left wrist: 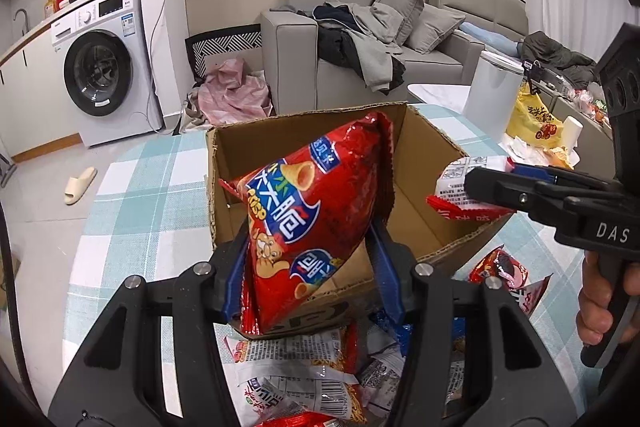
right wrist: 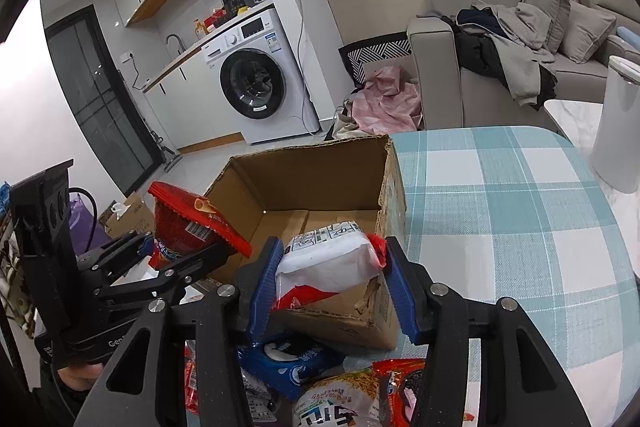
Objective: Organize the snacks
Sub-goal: 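Lower both bags into the box and open both tools, then withdraw both open tools from the box back to the snack pile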
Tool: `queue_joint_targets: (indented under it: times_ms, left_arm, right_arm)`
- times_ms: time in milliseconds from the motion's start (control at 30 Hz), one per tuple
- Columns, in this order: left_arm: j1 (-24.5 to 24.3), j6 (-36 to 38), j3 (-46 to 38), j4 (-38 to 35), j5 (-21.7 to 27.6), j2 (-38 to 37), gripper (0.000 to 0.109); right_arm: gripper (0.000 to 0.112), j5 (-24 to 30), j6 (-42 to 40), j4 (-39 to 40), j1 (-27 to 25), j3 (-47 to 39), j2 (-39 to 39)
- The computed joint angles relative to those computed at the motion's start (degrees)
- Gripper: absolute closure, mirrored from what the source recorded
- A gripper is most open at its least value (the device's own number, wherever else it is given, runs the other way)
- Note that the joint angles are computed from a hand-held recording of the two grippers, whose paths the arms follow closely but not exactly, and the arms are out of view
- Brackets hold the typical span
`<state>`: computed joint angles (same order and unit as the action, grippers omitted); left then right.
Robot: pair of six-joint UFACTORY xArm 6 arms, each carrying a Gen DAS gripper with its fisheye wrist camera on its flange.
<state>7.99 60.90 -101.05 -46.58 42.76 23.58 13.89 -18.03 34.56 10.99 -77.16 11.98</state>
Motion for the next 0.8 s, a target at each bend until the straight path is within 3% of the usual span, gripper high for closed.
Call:
queue_joint_targets:
  times_ms: [233,300,367,433,533,667,800]
  left_arm:
    - [0.67,-1.90,-0.45,0.81,1.17,-0.24,0.055]
    - [0.99,-1.78,-0.12,0.15,1.52,-0.73,0.052]
    - [1.38,-1.15,1.03,-0.50,1.48,-1.81,0.038]
    - [1.60,0.47,3.19,-1.69,0.21,-3.57,0.026]
    - [2.25,1.75,5.76,-2.82,0.01,-6.02,0.023]
    - [3.84,2.13,8.50,-4.04,2.37,-8.97,0.007]
    - [5.38,4.21,12.96,-5.85,2.79,-12.85,0.007]
  right_arm:
    - [0.054,-2.04,-1.69,0.98,0.66,1.91,-2.12]
    - [0.043,-3.39,-1.61,0.30,0.84,2.95,-3.01]
    - [0.039,-3.52,-3.26,1.70,1.00,3.79,-4.03]
    - [0.025,-4.08,-2.52,0.41,1.28,5.45,-5.44]
    - [0.011,-5.24,-1.53,-1.66,1.80,8.04,-7.34]
    - [0.010,-5.90,1.19,-5.21,2.41,12.30,-10.51]
    - [0.010,-5.41,2.53,-6.20,2.68,15.24,-13.23]
